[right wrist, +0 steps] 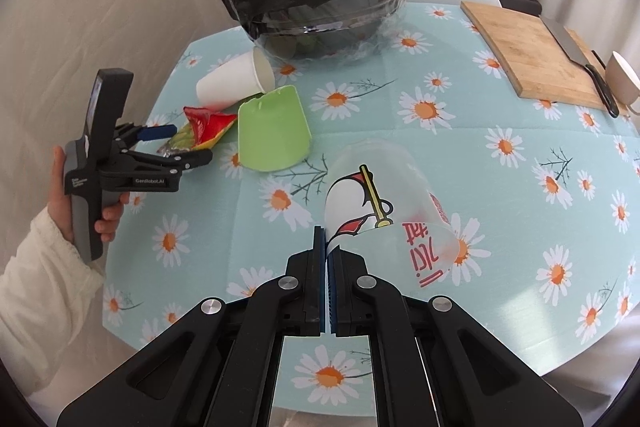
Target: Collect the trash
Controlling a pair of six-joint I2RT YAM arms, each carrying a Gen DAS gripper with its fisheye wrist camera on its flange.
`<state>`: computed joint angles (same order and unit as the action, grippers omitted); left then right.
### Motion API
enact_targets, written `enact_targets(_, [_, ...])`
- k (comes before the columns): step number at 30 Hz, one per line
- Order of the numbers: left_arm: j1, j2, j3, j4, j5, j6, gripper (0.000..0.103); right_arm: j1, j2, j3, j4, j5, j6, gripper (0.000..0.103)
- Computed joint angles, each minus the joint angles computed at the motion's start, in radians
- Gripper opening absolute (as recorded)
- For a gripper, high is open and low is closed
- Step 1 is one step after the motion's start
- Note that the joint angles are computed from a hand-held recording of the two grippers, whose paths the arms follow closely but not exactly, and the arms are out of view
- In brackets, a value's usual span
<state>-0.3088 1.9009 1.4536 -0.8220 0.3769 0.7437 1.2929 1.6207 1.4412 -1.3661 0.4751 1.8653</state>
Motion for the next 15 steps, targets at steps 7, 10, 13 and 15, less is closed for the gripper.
enact_targets(7, [-0.019, -0.039, -0.048, 0.007, -0.059, 0.029, 0.018, 0.012, -0.042, -0.001, -0.035, 0.020, -0.009, 0.001])
enact_targets(10, [-0.015, -0.059, -0.062, -0.018, -0.043, 0.004, 0.013, 0.022, -0.080, -0.029, -0.029, 0.030, -0.020, 0.001])
enact_targets(13, [-0.016, -0.089, -0.081, -0.035, -0.034, -0.042, 0.010, 0.035, -0.124, -0.063, -0.026, 0.041, -0.024, 0.001])
enact_targets(15, [-0.026, -0.128, -0.110, -0.025, -0.058, -0.066, 0.009, 0.051, -0.153, -0.083, -0.029, 0.057, -0.028, 0.001])
